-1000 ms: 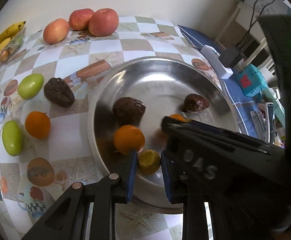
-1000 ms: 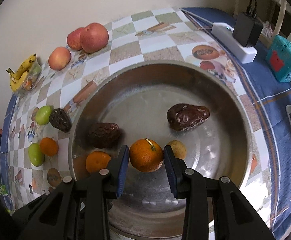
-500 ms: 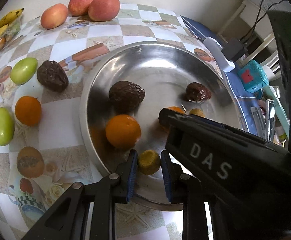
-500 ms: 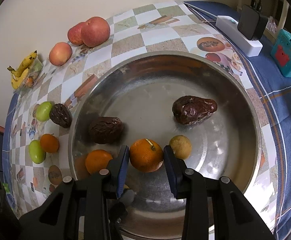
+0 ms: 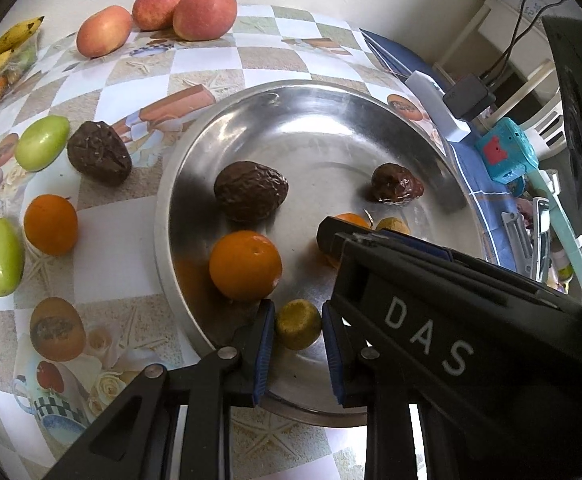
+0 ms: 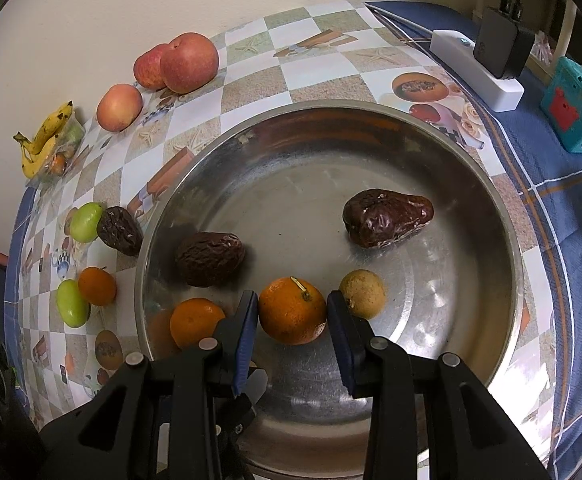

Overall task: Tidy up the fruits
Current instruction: 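Open the right tool to drop the orange while the left tool releases the yellow fruit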

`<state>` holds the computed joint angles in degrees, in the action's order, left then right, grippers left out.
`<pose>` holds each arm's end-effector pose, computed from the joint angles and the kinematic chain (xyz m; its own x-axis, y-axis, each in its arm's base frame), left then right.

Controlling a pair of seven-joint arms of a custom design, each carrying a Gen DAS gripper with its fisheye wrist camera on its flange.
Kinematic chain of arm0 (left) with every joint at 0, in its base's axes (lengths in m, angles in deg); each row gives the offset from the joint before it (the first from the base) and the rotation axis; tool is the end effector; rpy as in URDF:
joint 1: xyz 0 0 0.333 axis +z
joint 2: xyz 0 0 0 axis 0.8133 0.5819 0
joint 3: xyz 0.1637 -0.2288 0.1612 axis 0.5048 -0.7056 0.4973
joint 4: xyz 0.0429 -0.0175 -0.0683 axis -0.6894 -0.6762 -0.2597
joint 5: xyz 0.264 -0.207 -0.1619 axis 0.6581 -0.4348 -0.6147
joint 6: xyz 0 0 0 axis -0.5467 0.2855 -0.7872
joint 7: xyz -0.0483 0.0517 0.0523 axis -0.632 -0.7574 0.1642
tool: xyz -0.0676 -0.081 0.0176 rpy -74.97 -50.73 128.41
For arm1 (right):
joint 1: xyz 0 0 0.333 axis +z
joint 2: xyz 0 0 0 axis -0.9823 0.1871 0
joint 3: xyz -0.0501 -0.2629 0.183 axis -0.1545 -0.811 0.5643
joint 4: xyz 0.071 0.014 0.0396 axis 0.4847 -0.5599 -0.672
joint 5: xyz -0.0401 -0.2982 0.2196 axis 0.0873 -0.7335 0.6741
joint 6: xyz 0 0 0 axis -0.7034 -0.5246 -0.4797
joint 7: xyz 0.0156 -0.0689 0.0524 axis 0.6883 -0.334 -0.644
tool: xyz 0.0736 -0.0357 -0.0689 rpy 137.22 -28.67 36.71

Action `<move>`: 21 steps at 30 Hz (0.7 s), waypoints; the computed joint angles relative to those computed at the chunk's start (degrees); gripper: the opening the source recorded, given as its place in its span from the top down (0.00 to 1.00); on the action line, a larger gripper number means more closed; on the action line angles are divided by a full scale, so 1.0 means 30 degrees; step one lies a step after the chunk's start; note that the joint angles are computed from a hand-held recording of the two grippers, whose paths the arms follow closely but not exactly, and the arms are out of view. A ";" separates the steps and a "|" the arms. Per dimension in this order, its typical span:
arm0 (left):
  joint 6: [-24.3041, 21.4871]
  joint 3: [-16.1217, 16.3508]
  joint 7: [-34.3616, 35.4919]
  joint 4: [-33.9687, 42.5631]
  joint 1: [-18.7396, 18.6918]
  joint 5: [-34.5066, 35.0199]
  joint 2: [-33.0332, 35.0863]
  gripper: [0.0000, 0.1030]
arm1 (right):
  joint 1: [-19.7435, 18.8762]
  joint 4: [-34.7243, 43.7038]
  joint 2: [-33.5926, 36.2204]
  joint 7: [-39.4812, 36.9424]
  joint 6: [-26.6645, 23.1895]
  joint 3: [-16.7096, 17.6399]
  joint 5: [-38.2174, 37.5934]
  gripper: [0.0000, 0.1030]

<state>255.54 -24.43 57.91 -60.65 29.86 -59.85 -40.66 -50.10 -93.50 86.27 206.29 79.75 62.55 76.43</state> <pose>0.4735 -0.3012 0.2778 0.0980 -0.9482 0.3023 -0.9287 -0.1963 -0.3147 0.5285 0.3869 0.2818 0.1538 -0.9543 -0.2562 -0.9522 -0.0739 -0.2965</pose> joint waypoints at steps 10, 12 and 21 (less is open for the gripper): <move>0.0569 -0.1348 0.1076 -0.0280 0.1239 -0.1252 -0.0137 0.65 | 0.0366 -0.0319 -0.0448 0.0602 0.0222 -0.0484 -0.0567 0.63; 0.0864 -0.1629 0.1344 -0.0484 0.1502 -0.1557 -0.0301 0.63 | 0.0554 -0.0488 -0.0658 0.0858 0.0508 -0.0693 -0.0833 0.63; 0.1156 -0.1343 0.1594 -0.1201 0.1338 -0.2397 -0.1279 0.56 | 0.0985 -0.0862 -0.1105 0.1868 0.1249 -0.1198 -0.1749 0.63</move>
<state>259.01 -28.46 62.69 -64.26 33.87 -67.04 -44.49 -47.14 -96.08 82.95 211.89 83.50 58.95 71.19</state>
